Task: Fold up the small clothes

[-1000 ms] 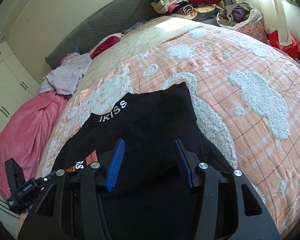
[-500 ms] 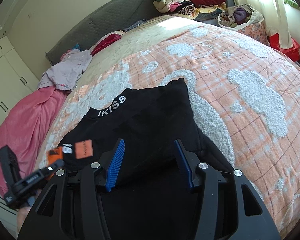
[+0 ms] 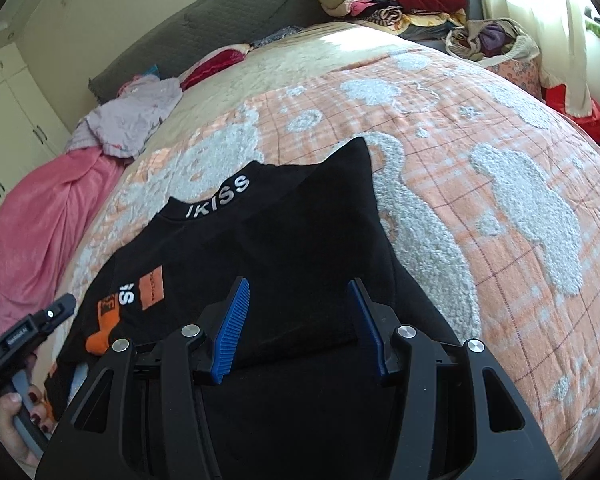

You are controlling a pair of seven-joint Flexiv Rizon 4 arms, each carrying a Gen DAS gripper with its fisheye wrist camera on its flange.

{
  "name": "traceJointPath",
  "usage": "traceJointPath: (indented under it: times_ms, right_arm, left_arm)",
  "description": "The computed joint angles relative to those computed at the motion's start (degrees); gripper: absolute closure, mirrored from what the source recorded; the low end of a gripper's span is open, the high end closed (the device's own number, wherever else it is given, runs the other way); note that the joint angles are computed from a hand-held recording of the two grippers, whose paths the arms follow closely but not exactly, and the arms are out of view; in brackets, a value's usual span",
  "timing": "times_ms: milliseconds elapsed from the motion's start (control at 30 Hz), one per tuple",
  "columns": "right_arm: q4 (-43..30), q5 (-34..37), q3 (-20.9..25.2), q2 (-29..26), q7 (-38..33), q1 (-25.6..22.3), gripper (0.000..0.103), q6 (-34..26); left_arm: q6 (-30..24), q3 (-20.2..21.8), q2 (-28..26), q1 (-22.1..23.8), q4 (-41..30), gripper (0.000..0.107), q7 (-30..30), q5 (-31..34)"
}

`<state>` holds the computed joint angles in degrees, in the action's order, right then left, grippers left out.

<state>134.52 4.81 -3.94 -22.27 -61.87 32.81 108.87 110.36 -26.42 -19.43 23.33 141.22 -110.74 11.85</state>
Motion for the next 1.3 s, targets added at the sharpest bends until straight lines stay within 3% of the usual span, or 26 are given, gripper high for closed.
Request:
traceJointPath:
  times_ms: [167, 267, 333, 433, 467, 533, 700, 767, 800, 967, 1300]
  right_arm:
    - [-1.7, -2.4, -1.1, -1.4, -0.7, 1.4, 0.049, -4.0]
    - [-2.3, -3.3, -3.7, -2.3, 1.4, 3.4, 0.048, -7.5]
    - [-2.8, -4.5, -1.3, -3.2, 3.0, 0.4, 0.048, -8.2]
    - [-2.1, -5.9, -0.6, -3.1, 3.8, -0.7, 0.046, -6.6]
    - [-1.8, -6.2, 0.8, -2.9, 3.9, -2.0, 0.041, -5.7]
    - [-1.3, -6.5, 3.0, -2.5, 4.0, -4.0, 0.034, -3.8]
    - [0.9, -4.7, 2.0, -0.2, 2.7, -1.7, 0.02, -0.8]
    - [1.4, -3.9, 2.3, 0.6, 2.3, -1.5, 0.016, -0.2]
    - [1.5, -3.4, 2.0, 1.1, 2.0, -0.9, 0.015, 0.1]
    - [2.4, 0.6, -2.0, 3.1, -0.7, 5.0, 0.01, 0.3]
    - [3.1, 4.8, -7.1, 5.4, -4.7, 13.8, 0.01, -0.1]
  left_arm:
    - [-3.8, 1.2, -3.0, -4.3, -2.3, 0.073, 3.9, -1.7]
    - [-6.8, 5.1, -5.3, -9.3, -3.8, 0.064, 6.9, -5.1]
    - [-6.5, 6.4, -6.6, -10.9, -3.8, 0.064, 8.3, -6.5]
    - [-4.9, 3.7, -6.7, -8.3, -2.5, 0.061, 9.1, -7.1]
    - [-4.5, 2.1, -6.5, -6.5, -1.9, 0.059, 8.9, -6.9]
    - [-4.0, 1.6, -5.4, -5.9, -1.1, 0.049, 8.4, -7.1]
    - [-2.4, 1.7, -2.2, -5.1, 1.1, 0.044, 6.3, -6.4]
    - [-2.1, 1.6, -0.9, -4.4, 1.8, 0.033, 5.3, -5.7]
    - [-1.9, 1.6, 0.0, -4.0, 2.4, 0.025, 4.6, -5.5]
    - [-1.5, 2.5, 3.6, -3.1, 4.3, 0.014, 2.1, -3.8]
    - [-1.5, 2.7, 9.3, 0.5, 8.4, 0.013, -1.7, -1.1]
